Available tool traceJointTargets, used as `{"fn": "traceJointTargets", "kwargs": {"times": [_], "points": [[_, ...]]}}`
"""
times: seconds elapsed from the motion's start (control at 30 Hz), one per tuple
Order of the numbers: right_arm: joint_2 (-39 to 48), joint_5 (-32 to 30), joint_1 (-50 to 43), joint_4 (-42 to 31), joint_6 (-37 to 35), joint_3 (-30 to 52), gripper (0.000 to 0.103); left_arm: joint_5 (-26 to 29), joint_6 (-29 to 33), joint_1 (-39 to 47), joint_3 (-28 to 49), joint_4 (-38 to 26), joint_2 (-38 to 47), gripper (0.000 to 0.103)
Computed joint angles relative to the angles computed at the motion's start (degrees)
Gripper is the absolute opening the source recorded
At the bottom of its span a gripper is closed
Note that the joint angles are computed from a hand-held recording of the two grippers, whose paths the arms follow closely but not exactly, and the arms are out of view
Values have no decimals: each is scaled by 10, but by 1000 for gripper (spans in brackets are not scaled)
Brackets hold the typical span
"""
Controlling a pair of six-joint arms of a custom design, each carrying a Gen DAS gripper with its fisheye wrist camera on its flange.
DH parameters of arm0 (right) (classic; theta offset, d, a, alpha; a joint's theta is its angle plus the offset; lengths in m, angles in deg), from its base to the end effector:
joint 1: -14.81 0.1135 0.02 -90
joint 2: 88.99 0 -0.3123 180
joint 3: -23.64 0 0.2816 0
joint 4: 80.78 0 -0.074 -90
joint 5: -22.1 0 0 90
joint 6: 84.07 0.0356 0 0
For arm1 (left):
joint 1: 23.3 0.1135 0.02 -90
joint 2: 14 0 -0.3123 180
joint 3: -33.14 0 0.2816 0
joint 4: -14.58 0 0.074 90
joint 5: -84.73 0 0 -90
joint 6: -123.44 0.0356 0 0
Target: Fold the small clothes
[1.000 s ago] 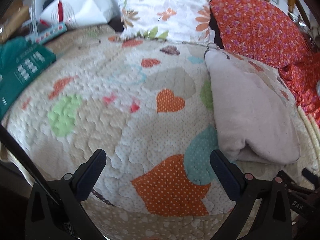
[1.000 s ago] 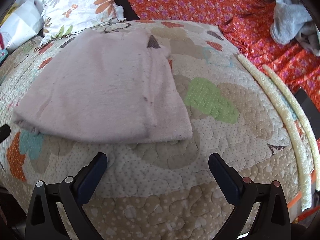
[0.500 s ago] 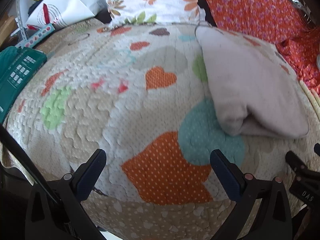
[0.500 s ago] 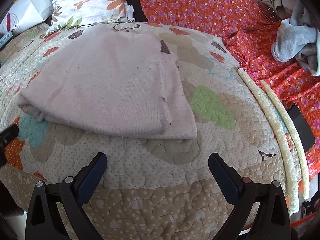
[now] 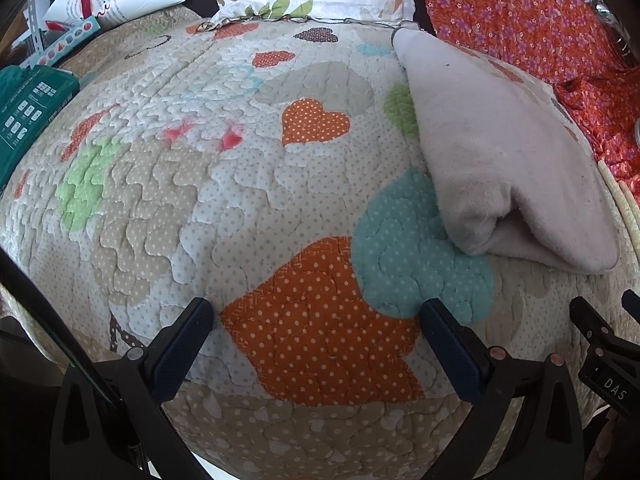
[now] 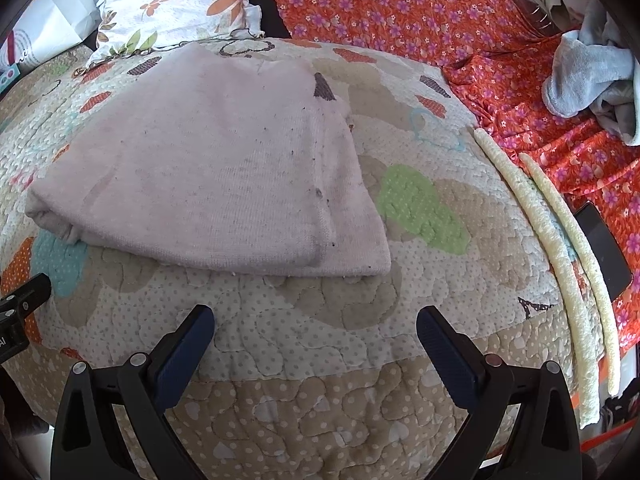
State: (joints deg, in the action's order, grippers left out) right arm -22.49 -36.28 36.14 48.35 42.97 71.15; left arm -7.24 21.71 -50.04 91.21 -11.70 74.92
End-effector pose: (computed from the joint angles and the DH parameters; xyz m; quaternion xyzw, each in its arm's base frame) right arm 0.1909 0.0545 0.2103 0.1767 0.9319 -0.1522 0.2777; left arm 0.2822 -0.1408 0.1893 0.1204 0.9514 -0.0776 0.2725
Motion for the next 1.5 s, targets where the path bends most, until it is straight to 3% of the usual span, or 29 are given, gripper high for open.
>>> {"fn": "traceJointTargets", "kwargs": {"times": [0.53, 1.03, 1.5], "points": [[10, -4, 0, 2, 6, 3, 102, 13, -13, 6, 13, -23, 6, 103], [-20, -1, -2, 11, 0, -6, 102, -88, 17, -41, -5, -7, -43, 103], [-49, 26, 30, 22, -4, -8, 102, -73, 20, -38, 2, -28, -41, 103]]}}
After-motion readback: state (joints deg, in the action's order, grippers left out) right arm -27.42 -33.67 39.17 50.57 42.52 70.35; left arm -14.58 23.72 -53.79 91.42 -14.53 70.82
